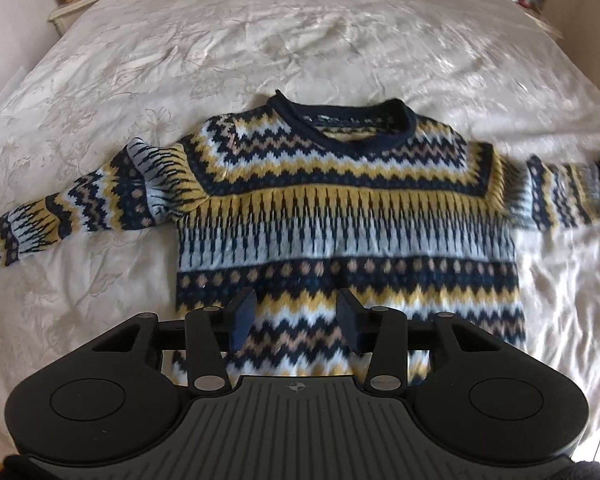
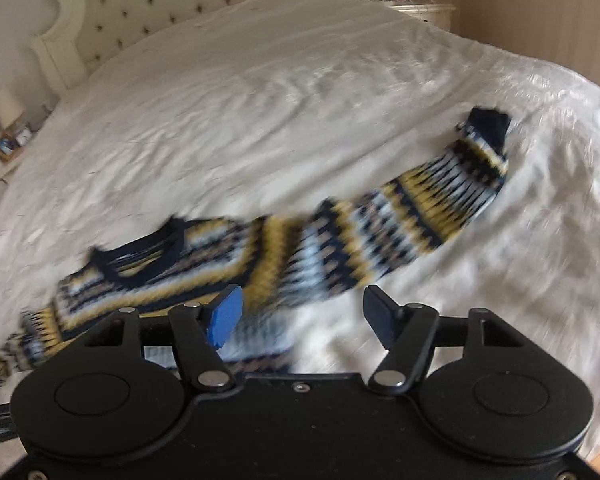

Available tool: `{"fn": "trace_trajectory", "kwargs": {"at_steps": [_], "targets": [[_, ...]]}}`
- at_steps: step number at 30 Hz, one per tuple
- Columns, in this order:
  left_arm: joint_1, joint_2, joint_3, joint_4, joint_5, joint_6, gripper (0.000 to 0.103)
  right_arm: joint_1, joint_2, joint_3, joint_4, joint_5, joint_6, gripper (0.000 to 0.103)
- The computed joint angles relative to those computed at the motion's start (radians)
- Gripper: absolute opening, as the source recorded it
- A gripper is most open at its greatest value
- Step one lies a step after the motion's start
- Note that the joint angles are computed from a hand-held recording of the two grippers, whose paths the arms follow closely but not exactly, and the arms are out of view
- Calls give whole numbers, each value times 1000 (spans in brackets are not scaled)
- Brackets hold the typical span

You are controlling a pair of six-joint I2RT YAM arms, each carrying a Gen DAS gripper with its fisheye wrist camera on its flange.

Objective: Fold small clothes
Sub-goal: 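Grasp the sweater's sleeve cuff with the right gripper, then carry the held sleeve across the sweater body with the right gripper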

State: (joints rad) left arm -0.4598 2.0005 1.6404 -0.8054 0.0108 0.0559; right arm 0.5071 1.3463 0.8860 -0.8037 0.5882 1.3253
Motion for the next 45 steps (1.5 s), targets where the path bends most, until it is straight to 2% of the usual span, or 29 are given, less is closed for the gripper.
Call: {"fn": "trace_trajectory", "kwargs": {"at_steps": [3,7,11,15,19,25,27,28,29,30,34,39,42,45], "targets": [[-41,35,49,-23,-41,-99,43,-232,-105,-108,96,-74,-283,70],[-102,66,99,-41,-73,-237,43,-615,-162,-191,254,-253,-648,70],[-172,96,163,-85,-122,-340,43,-958,-85,-193,380,-428,-876,70],[-224,114,209,-125,-166,-389,43,-1193,80,-137,485,-536,-1006,70],[-254,149,276,-180,-208,-417,43,-1324,242,-70,558,-622,-1030,70],[-267,192,372,-251,-268,-455,43,-1388,391,-6,609,-669,-1030,68],[-268,205,395,-265,-276,-459,43,-1398,408,-12,640,-686,-1025,49],[-269,211,403,-270,-279,-460,43,-1408,407,-22,657,-709,-1030,24],[-270,214,407,-273,-278,-458,43,-1428,399,-37,669,-767,-1030,16],[-270,214,406,-270,-275,-454,43,-1453,403,-40,685,-817,-1024,16],[-262,202,377,-240,-258,-431,43,-1445,231,-123,674,-815,-1013,16],[-222,154,285,-164,-208,-383,43,-1368,-116,-160,513,-809,-971,16],[-181,119,213,-107,-169,-334,43,-1199,-283,-116,408,-731,-905,16],[-120,87,141,-49,-116,-265,43,-906,-328,-29,345,-556,-797,16]]}}
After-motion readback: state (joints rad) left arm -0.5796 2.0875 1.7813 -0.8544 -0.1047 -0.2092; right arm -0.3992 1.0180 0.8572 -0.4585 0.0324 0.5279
